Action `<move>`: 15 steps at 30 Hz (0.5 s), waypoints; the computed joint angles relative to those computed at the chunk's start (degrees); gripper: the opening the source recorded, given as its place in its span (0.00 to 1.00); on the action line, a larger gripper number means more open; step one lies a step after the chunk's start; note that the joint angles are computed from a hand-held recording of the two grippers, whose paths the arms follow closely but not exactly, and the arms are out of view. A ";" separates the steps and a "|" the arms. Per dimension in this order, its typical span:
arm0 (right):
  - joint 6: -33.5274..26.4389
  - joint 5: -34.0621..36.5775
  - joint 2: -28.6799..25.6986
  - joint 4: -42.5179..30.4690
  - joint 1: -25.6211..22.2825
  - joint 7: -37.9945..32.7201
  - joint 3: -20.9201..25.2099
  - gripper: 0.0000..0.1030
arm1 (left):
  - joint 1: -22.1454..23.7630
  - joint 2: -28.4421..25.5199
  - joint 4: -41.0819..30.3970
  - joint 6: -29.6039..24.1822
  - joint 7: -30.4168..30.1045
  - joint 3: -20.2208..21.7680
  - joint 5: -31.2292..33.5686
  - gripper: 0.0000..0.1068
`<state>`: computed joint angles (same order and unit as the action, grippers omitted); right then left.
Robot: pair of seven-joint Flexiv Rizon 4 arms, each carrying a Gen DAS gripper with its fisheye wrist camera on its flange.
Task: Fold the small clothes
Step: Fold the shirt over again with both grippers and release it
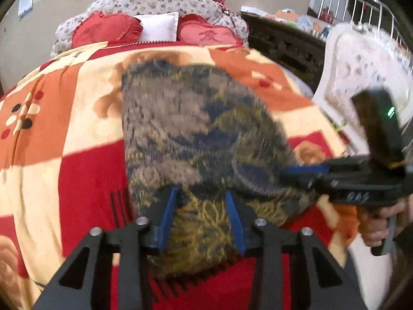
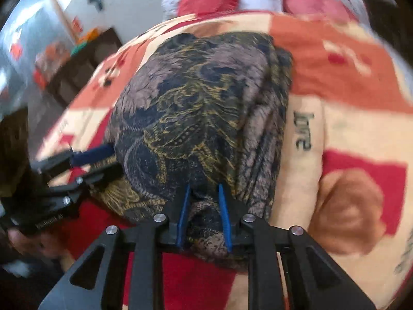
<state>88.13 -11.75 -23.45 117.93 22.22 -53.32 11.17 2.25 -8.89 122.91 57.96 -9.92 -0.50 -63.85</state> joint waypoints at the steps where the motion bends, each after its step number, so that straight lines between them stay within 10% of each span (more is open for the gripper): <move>1: -4.30 1.28 0.21 -2.16 -2.40 -1.86 2.86 0.22 | 0.07 -0.26 -1.22 -0.50 -1.00 -0.22 -0.34 0.31; 4: -6.27 -13.66 1.07 -3.55 -3.15 9.14 0.32 0.22 | 0.17 -3.33 -7.97 2.64 -2.10 -1.83 -5.45 0.32; 9: -10.80 -18.70 -2.46 -13.49 11.68 25.08 -20.08 0.22 | -0.34 -15.93 -25.42 3.06 -23.33 -2.20 12.40 0.32; 15: -22.17 -19.50 -12.79 -26.00 11.09 28.54 -20.04 0.23 | -2.00 -26.58 -36.10 -1.74 -40.61 0.38 28.24 0.32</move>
<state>65.96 -31.24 -36.23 91.93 33.31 -24.78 -8.87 0.26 -35.47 86.81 56.22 -50.52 -0.12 -35.61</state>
